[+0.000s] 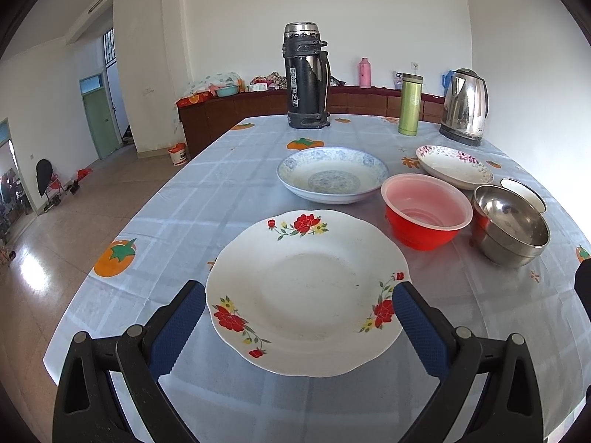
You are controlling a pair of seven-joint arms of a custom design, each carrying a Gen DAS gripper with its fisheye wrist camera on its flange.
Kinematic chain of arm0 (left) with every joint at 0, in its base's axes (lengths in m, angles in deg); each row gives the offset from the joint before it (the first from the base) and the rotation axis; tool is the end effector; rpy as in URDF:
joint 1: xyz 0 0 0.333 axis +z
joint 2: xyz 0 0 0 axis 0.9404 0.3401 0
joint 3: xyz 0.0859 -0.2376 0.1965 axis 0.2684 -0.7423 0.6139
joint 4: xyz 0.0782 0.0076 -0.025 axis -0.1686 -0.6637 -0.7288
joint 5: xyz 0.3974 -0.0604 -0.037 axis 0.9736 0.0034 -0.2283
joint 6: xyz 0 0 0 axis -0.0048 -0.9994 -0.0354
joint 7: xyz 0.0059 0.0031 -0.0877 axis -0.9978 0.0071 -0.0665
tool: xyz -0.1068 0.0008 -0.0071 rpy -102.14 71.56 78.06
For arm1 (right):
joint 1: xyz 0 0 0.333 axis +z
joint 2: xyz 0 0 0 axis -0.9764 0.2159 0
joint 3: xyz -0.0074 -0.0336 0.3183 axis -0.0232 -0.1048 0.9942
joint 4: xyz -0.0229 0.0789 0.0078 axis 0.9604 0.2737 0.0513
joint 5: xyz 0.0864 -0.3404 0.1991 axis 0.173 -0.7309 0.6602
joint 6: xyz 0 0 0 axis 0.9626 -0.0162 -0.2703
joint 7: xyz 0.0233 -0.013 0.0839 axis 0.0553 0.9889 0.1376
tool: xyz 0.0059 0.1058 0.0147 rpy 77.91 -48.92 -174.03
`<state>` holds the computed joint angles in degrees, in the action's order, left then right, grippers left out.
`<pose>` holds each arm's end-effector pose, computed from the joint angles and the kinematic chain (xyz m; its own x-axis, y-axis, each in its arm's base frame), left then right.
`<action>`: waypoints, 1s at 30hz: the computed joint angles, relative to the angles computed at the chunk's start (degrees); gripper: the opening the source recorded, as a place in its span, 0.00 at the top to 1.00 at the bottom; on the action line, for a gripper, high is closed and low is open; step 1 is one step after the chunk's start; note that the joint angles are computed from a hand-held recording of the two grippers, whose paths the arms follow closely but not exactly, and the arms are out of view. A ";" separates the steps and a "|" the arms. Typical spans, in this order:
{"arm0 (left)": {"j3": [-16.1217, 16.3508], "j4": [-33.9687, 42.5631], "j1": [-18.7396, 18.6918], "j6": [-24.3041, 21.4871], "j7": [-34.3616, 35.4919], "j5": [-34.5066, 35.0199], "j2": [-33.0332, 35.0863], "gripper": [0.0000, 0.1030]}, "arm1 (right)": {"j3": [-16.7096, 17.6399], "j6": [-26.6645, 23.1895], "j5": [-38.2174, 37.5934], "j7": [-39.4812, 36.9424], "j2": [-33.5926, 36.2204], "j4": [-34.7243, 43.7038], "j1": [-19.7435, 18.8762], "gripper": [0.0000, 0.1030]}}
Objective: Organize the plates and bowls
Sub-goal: 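Move both grippers forward to the rim of the red-flower white plate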
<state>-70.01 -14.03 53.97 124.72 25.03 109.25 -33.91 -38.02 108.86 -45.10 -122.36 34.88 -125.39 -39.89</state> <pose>0.6595 -0.2231 0.4580 0.3671 -0.9284 -0.0581 -0.5758 -0.1778 -0.7980 0.6280 0.4163 0.4790 0.0565 -0.9896 -0.1325 -0.4214 0.0967 -0.9017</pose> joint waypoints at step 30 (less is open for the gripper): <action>1.66 -4.41 8.13 11.26 10.07 -13.18 -1.05 0.01 | 23.14 1.08 48.65 -58.31 16.93 17.52 -13.84 0.24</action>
<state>-68.35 -18.44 62.10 135.98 35.11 96.07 -34.97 -14.88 109.94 3.55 -180.68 51.81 -107.87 -53.72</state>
